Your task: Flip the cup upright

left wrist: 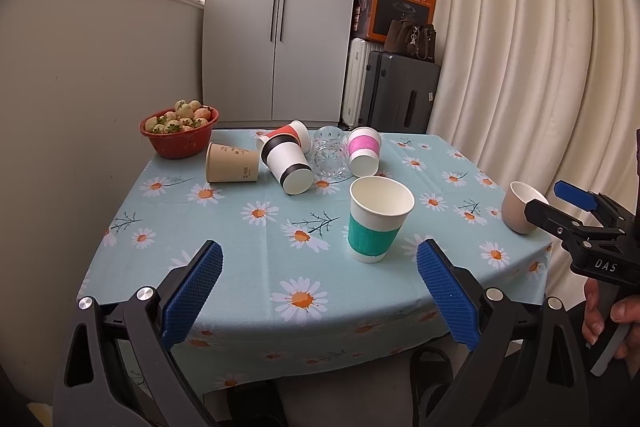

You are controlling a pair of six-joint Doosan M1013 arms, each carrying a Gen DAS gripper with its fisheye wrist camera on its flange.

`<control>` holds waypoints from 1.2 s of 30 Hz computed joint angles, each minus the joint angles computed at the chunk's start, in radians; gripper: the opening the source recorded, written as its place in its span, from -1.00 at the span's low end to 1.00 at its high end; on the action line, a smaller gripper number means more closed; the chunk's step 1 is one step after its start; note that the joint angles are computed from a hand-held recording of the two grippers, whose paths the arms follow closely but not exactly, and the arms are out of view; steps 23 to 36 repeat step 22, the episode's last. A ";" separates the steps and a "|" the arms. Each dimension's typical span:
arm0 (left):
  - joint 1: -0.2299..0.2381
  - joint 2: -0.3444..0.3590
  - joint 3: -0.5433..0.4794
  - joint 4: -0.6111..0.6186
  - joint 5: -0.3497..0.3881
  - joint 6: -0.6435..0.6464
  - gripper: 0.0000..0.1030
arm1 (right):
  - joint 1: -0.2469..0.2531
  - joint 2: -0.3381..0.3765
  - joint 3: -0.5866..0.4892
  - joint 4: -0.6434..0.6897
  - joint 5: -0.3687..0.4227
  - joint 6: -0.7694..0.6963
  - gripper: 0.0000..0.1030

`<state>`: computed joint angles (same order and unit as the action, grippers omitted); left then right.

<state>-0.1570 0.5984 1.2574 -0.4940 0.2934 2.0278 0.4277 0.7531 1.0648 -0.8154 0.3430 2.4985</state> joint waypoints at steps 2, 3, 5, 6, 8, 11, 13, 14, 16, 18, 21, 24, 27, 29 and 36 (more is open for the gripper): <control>0.000 -0.001 0.001 -0.006 -0.002 0.006 0.85 | 0.000 0.000 0.000 0.000 0.001 -0.001 0.90; 0.000 0.000 0.001 -0.008 -0.002 0.009 0.85 | 0.000 0.000 0.000 0.001 0.001 -0.002 0.90; 0.000 0.000 0.001 -0.004 -0.003 0.005 0.85 | 0.000 0.000 0.001 -0.001 0.000 0.000 0.90; -0.002 -0.001 0.001 0.015 -0.007 -0.013 0.85 | 0.000 0.000 0.001 -0.001 0.000 0.000 0.90; -0.003 -0.001 0.002 0.016 -0.009 -0.011 0.85 | 0.000 0.000 0.001 0.003 0.000 -0.004 0.90; -0.003 -0.002 0.003 0.012 -0.009 -0.006 0.85 | 0.000 0.000 0.000 0.002 0.000 -0.003 0.90; -0.003 -0.002 0.004 0.013 -0.011 -0.006 0.85 | 0.000 -0.001 0.001 0.001 -0.001 -0.001 0.90; -0.003 -0.002 0.004 0.016 -0.013 -0.008 0.85 | 0.000 -0.001 0.001 0.001 -0.001 -0.001 0.90; -0.004 -0.001 0.003 0.021 -0.012 -0.014 0.85 | 0.001 0.000 0.000 -0.010 0.003 0.010 0.90; -0.004 -0.001 0.002 0.017 -0.011 -0.010 0.85 | 0.001 -0.002 0.005 -0.025 0.001 0.026 0.90; -0.006 -0.001 0.003 0.024 -0.012 -0.011 0.85 | 0.001 -0.002 0.004 -0.019 0.004 0.019 0.90; -0.006 -0.001 0.004 0.018 -0.012 -0.003 0.85 | 0.002 -0.002 0.002 -0.013 0.006 0.012 0.90; -0.006 -0.001 0.004 0.018 -0.012 -0.003 0.85 | 0.002 -0.002 0.002 -0.013 0.006 0.012 0.90; -0.006 -0.001 0.004 0.018 -0.012 -0.003 0.85 | 0.002 -0.002 0.002 -0.013 0.006 0.012 0.90; -0.006 -0.001 0.004 0.018 -0.012 -0.003 0.85 | 0.002 -0.002 0.002 -0.013 0.006 0.012 0.90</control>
